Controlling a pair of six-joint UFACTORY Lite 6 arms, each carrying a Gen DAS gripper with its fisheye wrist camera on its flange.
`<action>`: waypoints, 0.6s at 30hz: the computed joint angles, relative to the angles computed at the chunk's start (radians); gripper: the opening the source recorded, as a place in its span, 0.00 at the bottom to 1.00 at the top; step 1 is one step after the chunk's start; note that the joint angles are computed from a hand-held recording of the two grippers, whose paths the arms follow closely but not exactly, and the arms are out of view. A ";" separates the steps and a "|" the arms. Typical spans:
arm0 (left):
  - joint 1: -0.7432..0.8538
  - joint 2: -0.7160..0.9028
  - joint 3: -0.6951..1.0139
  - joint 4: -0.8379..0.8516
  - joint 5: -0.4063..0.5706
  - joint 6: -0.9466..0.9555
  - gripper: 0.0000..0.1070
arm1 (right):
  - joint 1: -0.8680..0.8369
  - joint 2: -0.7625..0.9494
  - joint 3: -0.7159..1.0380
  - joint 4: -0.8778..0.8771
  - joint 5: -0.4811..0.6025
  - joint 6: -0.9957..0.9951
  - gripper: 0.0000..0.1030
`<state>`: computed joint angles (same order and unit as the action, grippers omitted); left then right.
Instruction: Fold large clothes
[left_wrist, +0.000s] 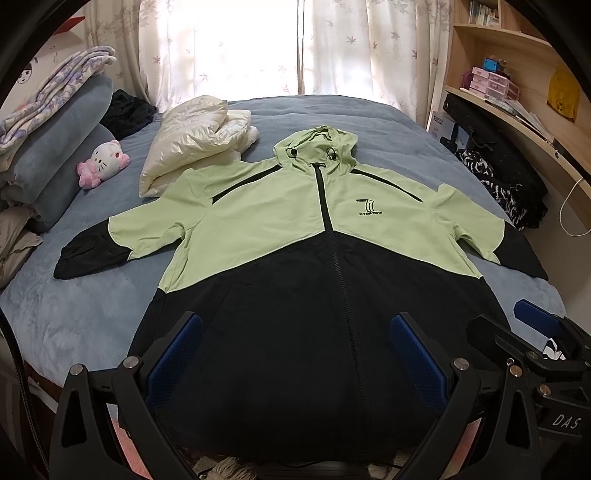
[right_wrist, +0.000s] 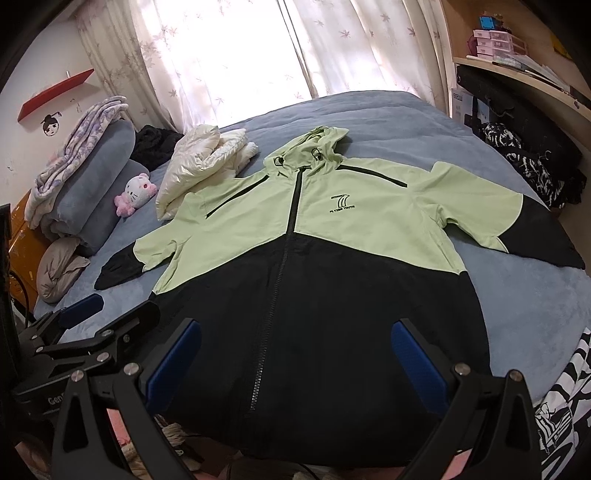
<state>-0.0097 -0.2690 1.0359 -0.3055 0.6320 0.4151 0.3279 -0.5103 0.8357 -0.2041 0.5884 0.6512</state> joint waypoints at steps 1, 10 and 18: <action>0.002 0.002 0.009 -0.002 0.009 0.005 0.94 | 0.001 -0.001 0.001 -0.006 -0.005 0.003 1.00; -0.014 0.032 0.047 0.057 0.017 -0.055 0.94 | 0.009 0.032 0.032 0.018 -0.003 -0.039 1.00; 0.001 0.073 0.081 -0.011 0.007 0.007 0.94 | -0.028 0.071 0.049 0.080 -0.003 -0.121 1.00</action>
<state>-0.0088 -0.1962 1.1170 -0.3160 0.6388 0.4218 0.2997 -0.4391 0.8845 -0.1238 0.5857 0.5302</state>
